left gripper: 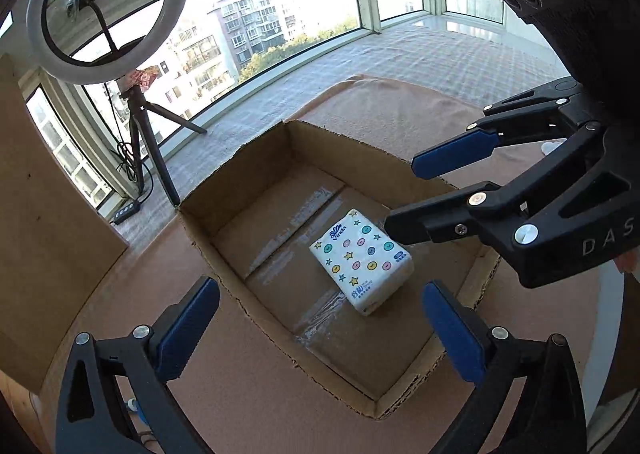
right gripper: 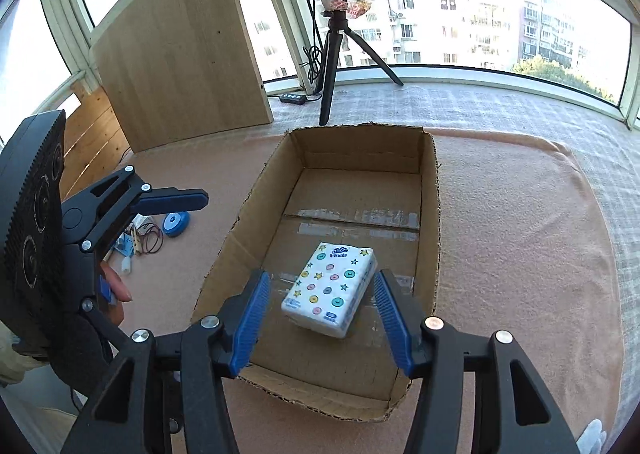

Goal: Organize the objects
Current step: 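Withdraw both tools from the box back toward the table items, then grasp the yellow shuttlecock by its cork with the right tool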

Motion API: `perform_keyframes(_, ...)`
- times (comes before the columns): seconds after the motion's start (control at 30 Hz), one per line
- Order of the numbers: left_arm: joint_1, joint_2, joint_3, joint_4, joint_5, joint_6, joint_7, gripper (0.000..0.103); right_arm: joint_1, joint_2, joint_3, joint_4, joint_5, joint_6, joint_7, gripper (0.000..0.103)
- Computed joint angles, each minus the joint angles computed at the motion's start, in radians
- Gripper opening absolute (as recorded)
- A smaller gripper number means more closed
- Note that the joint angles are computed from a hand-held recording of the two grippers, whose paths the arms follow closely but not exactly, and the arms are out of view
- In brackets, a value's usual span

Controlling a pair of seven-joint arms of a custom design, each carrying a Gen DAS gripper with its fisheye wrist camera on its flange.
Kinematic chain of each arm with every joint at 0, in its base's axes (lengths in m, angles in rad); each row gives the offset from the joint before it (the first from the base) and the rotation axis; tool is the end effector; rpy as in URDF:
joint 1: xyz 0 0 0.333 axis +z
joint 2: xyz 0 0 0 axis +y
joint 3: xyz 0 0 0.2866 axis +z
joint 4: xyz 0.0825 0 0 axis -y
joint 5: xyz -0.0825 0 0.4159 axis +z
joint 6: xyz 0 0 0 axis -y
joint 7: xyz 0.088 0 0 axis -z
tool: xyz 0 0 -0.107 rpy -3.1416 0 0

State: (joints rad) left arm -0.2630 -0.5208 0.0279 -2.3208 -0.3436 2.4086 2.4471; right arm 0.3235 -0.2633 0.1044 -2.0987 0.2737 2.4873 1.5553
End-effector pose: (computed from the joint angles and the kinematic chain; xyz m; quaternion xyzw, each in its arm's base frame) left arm 0.4727 -0.1138 0.5713 -0.2988 0.8946 -0.2698 0.1939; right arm 0.5111 0.2366 0.5694 -0.7554 0.5643 -0.0903 0.3206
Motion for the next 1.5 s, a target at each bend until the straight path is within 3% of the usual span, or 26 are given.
perform_keyframes(0.3, 0.078, -0.218, 0.069, -0.152, 0.051, -0.032, -0.054, 0.103, -0.003, -0.030, 0.045, -0.034, -0.080, 0.032, 0.128, 0.053)
perform_keyframes(0.63, 0.226, -0.411, 0.207, -0.262, 0.126, -0.146, -0.023, 0.103, 0.079, 0.036, 0.127, 0.045, -0.198, 0.009, 0.255, 0.053)
perform_keyframes(0.83, 0.341, -0.442, 0.307, -0.250, 0.145, -0.199, 0.034, 0.103, 0.172, 0.151, 0.171, 0.163, -0.287, -0.026, 0.311, 0.053)
perform_keyframes(1.1, 0.487, -0.362, 0.415, -0.159, 0.135, -0.265, 0.121, 0.103, 0.328, 0.355, 0.180, 0.373, -0.367, -0.114, 0.356, 0.053)
perform_keyframes(1.3, 0.563, -0.311, 0.424, -0.127, 0.113, -0.282, 0.163, 0.103, 0.418, 0.440, 0.139, 0.462, -0.488, -0.168, 0.401, 0.053)
perform_keyframes(1.37, 0.581, -0.298, 0.415, -0.124, 0.102, -0.293, 0.151, 0.103, 0.426, 0.450, 0.124, 0.464, -0.521, -0.181, 0.397, 0.053)
perform_keyframes(1.5, 0.600, -0.313, 0.372, -0.161, 0.069, -0.299, 0.085, 0.103, 0.416, 0.459, 0.107, 0.441, -0.557, -0.127, 0.316, 0.053)
